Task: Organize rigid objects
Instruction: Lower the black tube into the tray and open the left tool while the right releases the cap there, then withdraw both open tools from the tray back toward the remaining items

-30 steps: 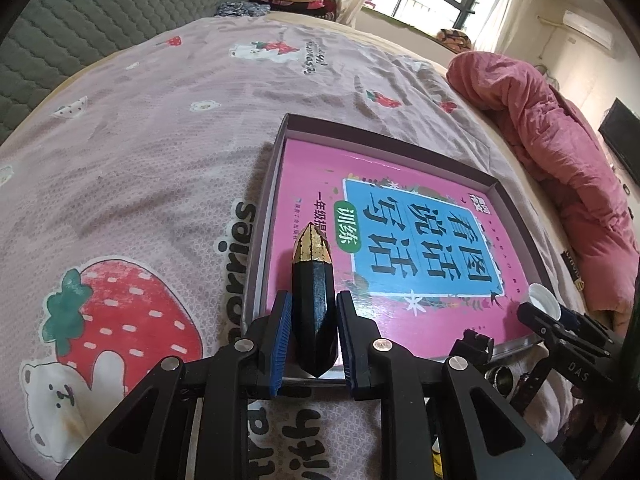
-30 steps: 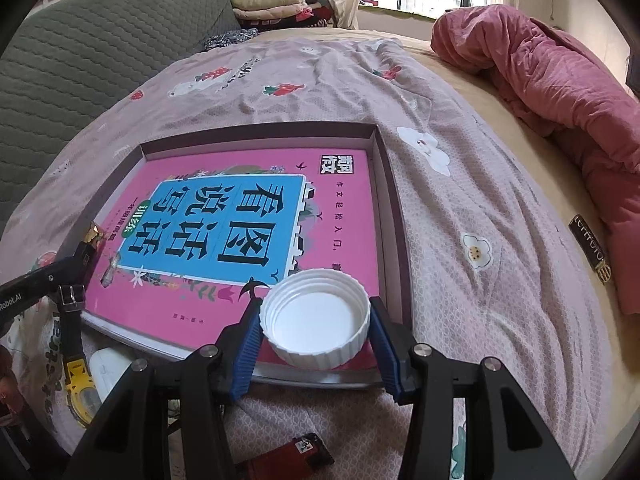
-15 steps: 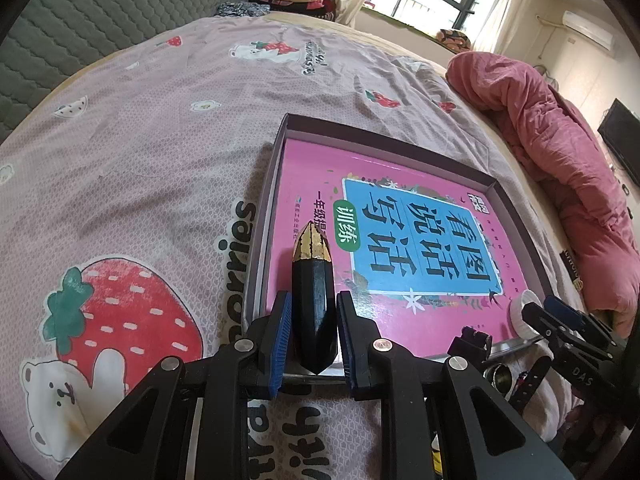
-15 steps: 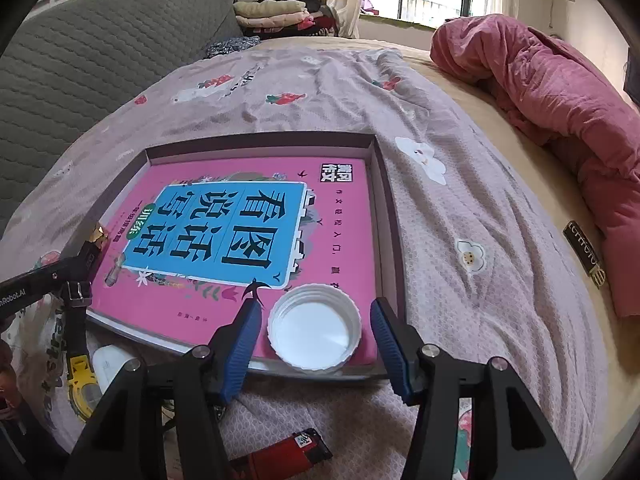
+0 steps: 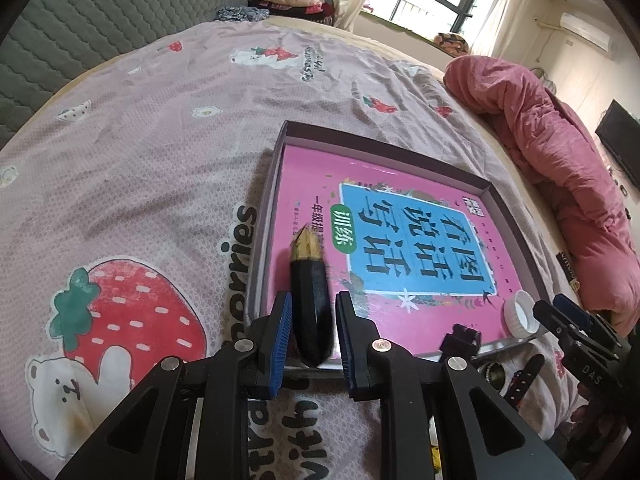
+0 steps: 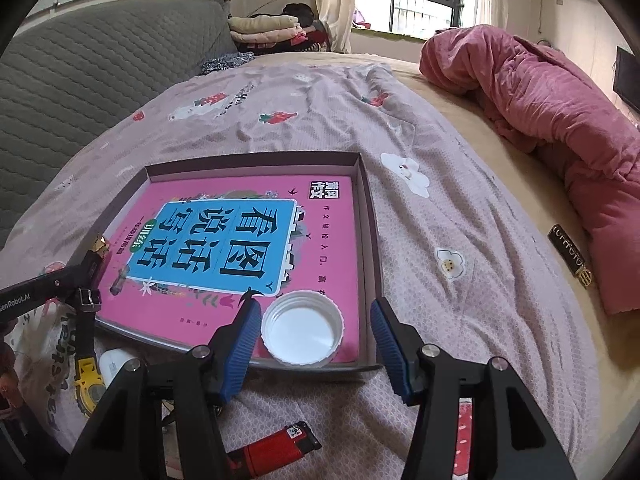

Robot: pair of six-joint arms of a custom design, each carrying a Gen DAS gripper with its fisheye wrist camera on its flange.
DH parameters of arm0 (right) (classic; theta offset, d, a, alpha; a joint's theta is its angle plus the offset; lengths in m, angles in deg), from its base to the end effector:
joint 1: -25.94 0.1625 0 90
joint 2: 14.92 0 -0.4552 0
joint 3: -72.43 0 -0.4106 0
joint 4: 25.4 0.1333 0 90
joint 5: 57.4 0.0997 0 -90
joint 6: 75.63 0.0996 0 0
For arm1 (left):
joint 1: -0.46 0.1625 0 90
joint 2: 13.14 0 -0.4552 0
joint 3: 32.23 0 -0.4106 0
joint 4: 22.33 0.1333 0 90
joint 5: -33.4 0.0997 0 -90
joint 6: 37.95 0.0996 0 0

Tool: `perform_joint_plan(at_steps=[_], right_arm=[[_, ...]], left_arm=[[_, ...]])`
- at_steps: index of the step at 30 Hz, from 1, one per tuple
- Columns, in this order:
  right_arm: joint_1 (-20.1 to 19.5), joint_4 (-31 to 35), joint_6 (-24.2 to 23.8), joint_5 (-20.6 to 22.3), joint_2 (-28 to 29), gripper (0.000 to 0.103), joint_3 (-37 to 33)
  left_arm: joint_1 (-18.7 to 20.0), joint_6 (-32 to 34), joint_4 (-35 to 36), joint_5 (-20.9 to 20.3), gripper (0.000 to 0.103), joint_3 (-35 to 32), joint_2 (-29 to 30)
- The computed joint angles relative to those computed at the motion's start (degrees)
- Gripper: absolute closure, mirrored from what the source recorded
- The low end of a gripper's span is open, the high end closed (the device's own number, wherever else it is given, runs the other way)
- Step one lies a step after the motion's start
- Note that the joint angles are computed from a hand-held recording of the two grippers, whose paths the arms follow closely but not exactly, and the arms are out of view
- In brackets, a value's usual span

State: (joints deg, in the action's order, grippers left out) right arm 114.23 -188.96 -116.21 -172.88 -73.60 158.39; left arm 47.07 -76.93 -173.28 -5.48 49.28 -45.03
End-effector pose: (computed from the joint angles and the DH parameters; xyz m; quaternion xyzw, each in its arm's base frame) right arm 0.0685 -0.7378 0.3731 0.2167 -0.8746 0.2843 0.3274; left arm -0.3706 -0.6990 0.0485 -0.0080 0.8987 -0.3497 0.2645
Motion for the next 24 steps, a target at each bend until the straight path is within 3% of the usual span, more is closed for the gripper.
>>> perform_joint_plan(at_steps=[22,24], right_arm=[[0.02,-0.74,0.14,1.48,-1.73,0.046,1.83],[-0.02,-0.17,0.23,2.15,-1.95,0.046,1.96]], left_arm=[[-0.93,-0.12,0.63,0.61,0.080,0.67,-0.60],[-1.11,-0.45,1.39,1.06,0.076,0.48,-0.60]])
